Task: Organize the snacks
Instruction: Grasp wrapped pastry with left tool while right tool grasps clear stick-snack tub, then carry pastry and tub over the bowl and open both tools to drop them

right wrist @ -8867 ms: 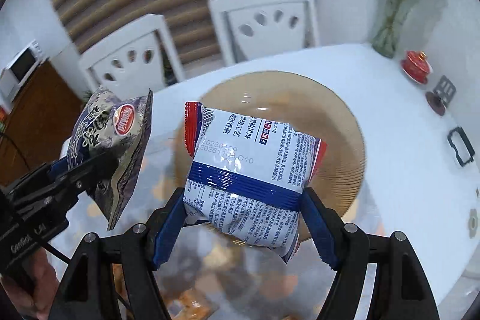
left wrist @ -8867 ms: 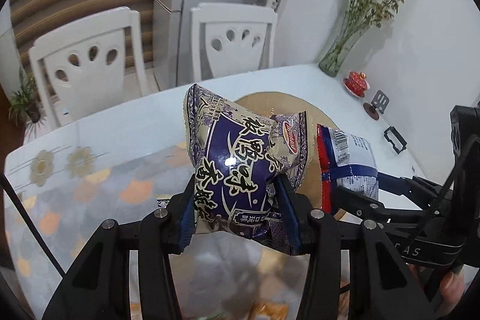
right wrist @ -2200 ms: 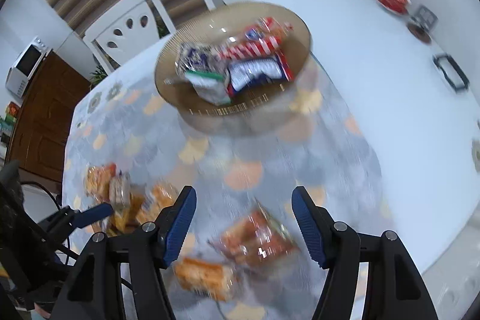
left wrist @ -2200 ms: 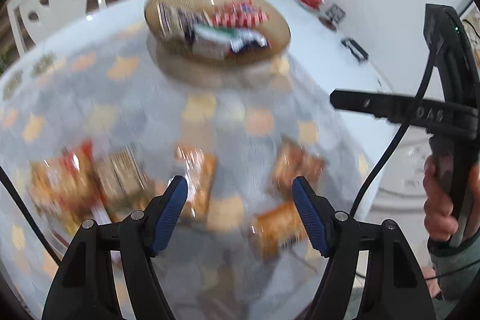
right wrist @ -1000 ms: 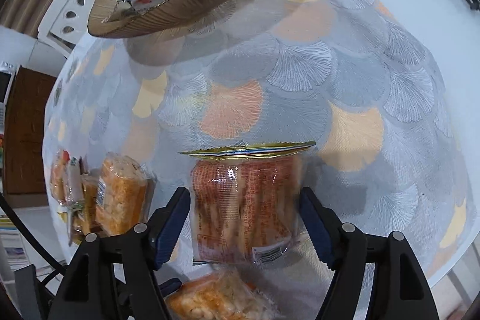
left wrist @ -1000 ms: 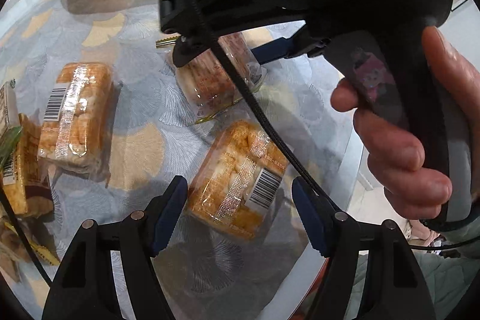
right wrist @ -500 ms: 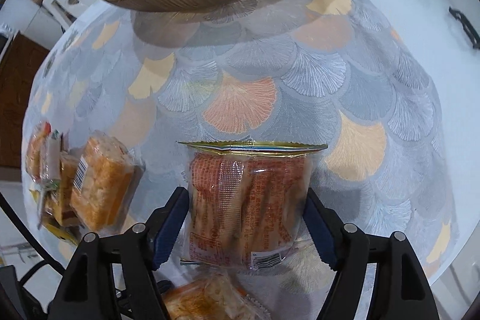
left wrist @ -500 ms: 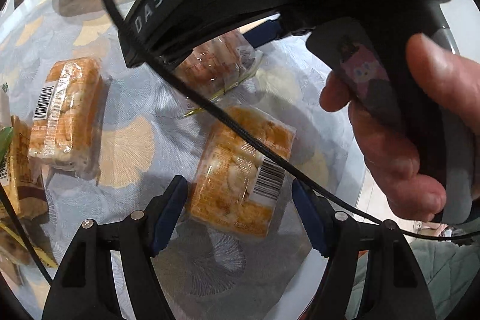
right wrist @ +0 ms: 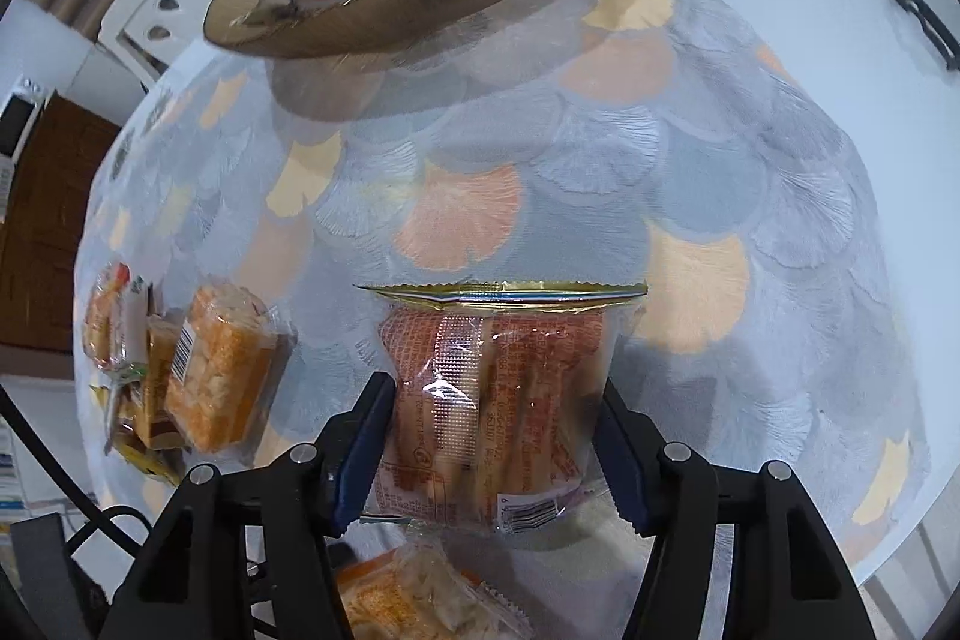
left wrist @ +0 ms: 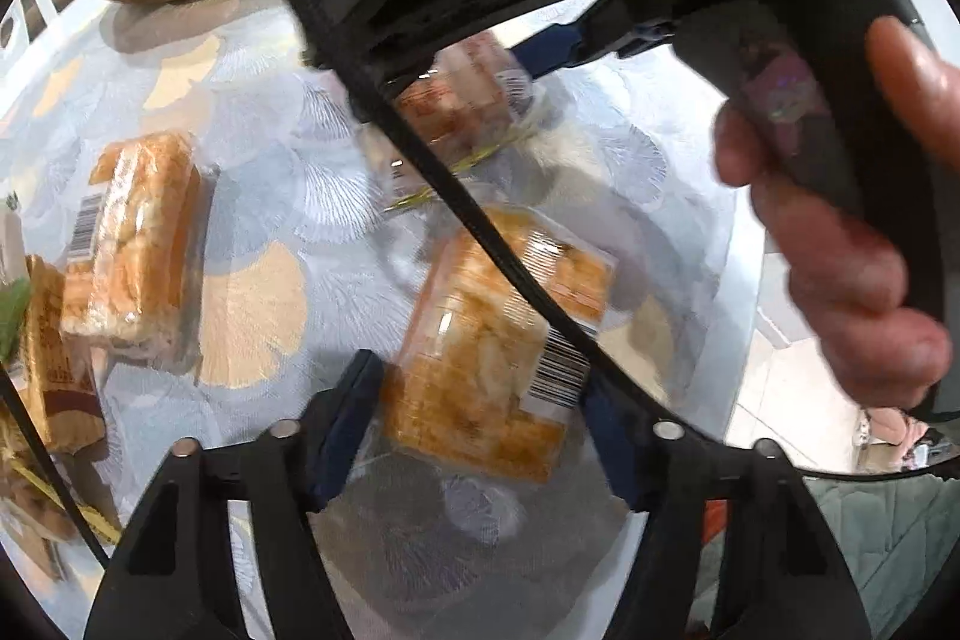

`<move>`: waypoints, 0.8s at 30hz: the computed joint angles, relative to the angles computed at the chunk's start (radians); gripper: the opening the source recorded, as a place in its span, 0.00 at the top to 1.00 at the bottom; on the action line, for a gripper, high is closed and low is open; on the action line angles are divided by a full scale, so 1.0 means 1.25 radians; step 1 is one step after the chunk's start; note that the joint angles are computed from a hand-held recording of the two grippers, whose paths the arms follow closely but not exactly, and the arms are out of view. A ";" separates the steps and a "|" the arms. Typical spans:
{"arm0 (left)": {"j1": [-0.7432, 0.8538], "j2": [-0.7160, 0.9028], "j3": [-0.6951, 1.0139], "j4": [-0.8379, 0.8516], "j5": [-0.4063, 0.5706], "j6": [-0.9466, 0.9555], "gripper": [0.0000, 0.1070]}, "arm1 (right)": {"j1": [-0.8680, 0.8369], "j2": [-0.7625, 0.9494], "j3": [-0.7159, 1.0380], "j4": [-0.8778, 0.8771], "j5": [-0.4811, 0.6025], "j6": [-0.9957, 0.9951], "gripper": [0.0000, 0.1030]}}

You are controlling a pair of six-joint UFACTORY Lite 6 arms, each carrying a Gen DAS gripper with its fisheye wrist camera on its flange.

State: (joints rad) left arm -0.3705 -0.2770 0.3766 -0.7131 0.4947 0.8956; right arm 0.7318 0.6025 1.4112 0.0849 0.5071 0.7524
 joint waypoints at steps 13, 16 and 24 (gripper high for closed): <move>0.096 -0.069 -0.005 -0.016 0.112 0.031 0.52 | -0.083 -0.185 -0.155 0.285 -0.088 -0.273 0.40; 0.188 -0.058 0.034 -0.024 0.164 0.077 0.52 | -0.120 -0.224 -0.163 0.391 -0.095 -0.373 0.40; 0.326 -0.029 0.227 -0.004 0.237 0.032 0.52 | -0.168 -0.248 -0.008 0.212 -0.016 -0.251 0.40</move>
State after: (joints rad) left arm 0.0365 -0.3138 0.6606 -0.7185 0.7913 0.9356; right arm 0.5219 0.2926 1.4015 0.3501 0.4865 0.4385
